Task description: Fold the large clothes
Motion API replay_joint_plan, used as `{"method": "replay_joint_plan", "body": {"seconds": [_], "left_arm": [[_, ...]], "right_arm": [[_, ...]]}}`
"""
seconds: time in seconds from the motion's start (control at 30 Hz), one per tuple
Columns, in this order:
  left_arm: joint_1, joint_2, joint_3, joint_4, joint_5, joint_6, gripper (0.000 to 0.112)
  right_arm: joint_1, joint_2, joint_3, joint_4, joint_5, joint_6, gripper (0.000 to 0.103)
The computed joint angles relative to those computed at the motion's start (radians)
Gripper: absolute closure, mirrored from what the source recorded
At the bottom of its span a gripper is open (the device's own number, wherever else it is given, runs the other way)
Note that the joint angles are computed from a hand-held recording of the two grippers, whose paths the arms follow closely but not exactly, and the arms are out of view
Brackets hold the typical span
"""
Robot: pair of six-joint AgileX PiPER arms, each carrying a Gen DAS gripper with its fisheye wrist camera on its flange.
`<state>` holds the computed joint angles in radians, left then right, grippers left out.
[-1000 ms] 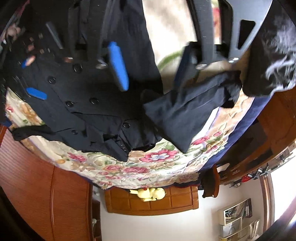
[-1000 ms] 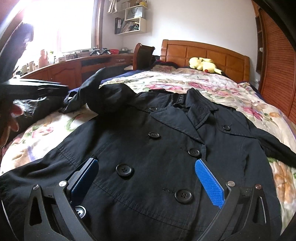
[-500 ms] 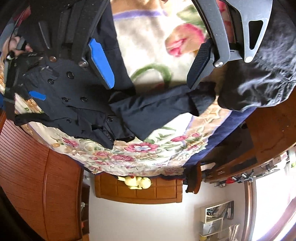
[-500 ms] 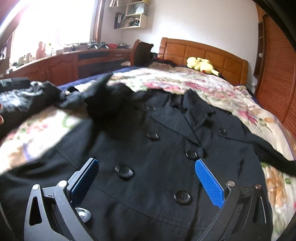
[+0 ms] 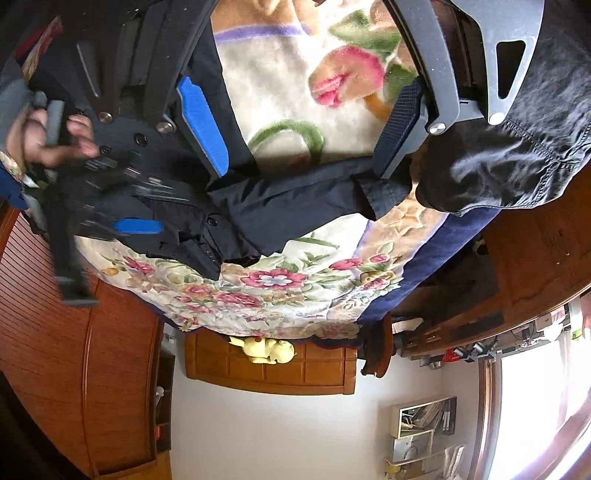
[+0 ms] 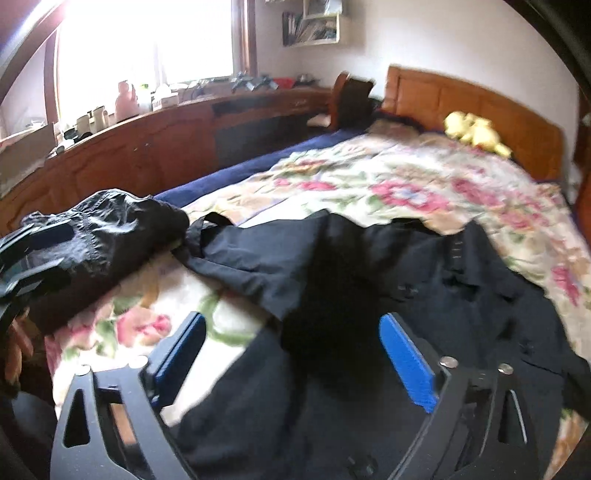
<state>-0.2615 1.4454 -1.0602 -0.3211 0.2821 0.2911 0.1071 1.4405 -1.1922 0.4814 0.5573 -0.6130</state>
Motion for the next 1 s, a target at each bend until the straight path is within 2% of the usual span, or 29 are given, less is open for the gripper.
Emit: {"method": "replay_joint_plan", "body": {"seconds": [0.2,0.23,0.27,0.3,0.37,0.6,0.67,0.73,0.87,1.0], "left_arm": [[0.042,0.014,-0.007,-0.14,0.025,0.123,0.031],[0.043,0.02,-0.011,-0.141,0.028,0.12,0.031],[0.042,0.024,-0.013,-0.137,0.027,0.116,0.031],[0.04,0.027,-0.014,-0.124,0.025,0.104,0.031],[0.038,0.028,-0.012,-0.121,0.022,0.101,0.031],[0.019,0.04,-0.019,-0.107,0.02,0.087,0.031],[0.009,0.042,-0.022,-0.088,0.019,0.068,0.031],[0.001,0.044,-0.024,-0.078,0.017,0.058,0.031],[-0.008,0.048,-0.031,-0.075,0.022,0.061,0.031],[-0.01,0.045,-0.03,-0.075,0.023,0.065,0.031]], "right_arm": [[-0.024,0.264,-0.272,-0.025,0.16,0.082,0.039],[-0.027,0.304,-0.33,-0.024,0.207,0.094,0.053],[-0.034,0.34,-0.373,-0.014,0.246,0.091,0.074],[-0.034,0.36,-0.394,-0.017,0.257,0.092,0.082],[-0.048,0.373,-0.406,0.007,0.251,0.055,0.091],[-0.162,0.224,-0.256,0.149,0.123,-0.101,0.095],[-0.208,0.191,-0.225,0.155,0.085,-0.101,0.095],[-0.243,0.179,-0.199,0.088,0.033,-0.064,0.095],[-0.257,0.236,-0.2,-0.14,0.049,0.055,0.095],[-0.275,0.257,-0.194,-0.154,0.067,0.054,0.091]]}}
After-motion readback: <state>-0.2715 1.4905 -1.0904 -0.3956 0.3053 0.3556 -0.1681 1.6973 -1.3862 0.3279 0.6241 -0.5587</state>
